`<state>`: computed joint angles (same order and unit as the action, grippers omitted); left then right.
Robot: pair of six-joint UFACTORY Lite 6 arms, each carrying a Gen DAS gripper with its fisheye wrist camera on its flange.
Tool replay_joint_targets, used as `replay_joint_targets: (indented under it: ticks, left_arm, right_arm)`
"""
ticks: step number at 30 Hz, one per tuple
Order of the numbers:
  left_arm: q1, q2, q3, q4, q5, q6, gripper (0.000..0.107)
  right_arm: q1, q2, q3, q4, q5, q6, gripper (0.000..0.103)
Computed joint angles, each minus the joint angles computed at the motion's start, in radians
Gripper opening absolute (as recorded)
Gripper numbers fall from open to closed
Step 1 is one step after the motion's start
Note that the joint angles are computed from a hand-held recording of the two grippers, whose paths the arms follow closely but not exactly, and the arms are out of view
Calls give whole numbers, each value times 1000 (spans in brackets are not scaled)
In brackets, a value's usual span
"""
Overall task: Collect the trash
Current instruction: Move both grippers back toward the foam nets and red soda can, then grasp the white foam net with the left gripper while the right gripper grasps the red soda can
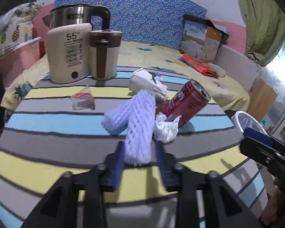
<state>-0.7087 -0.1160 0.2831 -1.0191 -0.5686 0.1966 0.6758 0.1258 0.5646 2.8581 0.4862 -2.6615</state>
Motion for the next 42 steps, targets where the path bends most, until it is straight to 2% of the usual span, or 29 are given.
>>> replay_joint_targets:
  ticks: [3, 10, 12, 13, 15, 23, 26, 29, 34, 42]
  left_arm:
    - [43, 27, 15, 110, 7, -71, 46]
    - [109, 151, 89, 163, 32, -76, 46]
    - [138, 180, 97, 227, 38, -127, 46]
    - [159, 190, 99, 287, 49, -174, 44]
    - [180, 195, 99, 352, 51, -230, 32]
    - [156, 197, 103, 339, 22, -222, 22]
    - [142, 190, 92, 325, 3, -224, 21]
    - [126, 168, 70, 295, -21, -223, 20]
    - [86, 131, 52, 239, -38, -205, 20]
    - [-52, 53, 57, 16, -66, -52, 20]
  right_arm:
    - [11, 64, 67, 43, -11, -26, 69]
    - [-3, 196, 208, 7, -35, 34, 69]
    - [-10, 222, 237, -6, -42, 45, 69]
    - [-15, 234, 250, -16, -44, 52, 69]
    - [-24, 249, 267, -23, -46, 58, 69]
    - [-45, 302, 352, -125, -60, 153, 69]
    - [-49, 317, 374, -152, -72, 174, 56]
    - [-60, 310, 366, -181, -68, 199, 55]
    - [-73, 237, 285, -152, -42, 156, 55]
    - [-119, 92, 133, -168, 1, 139, 55]
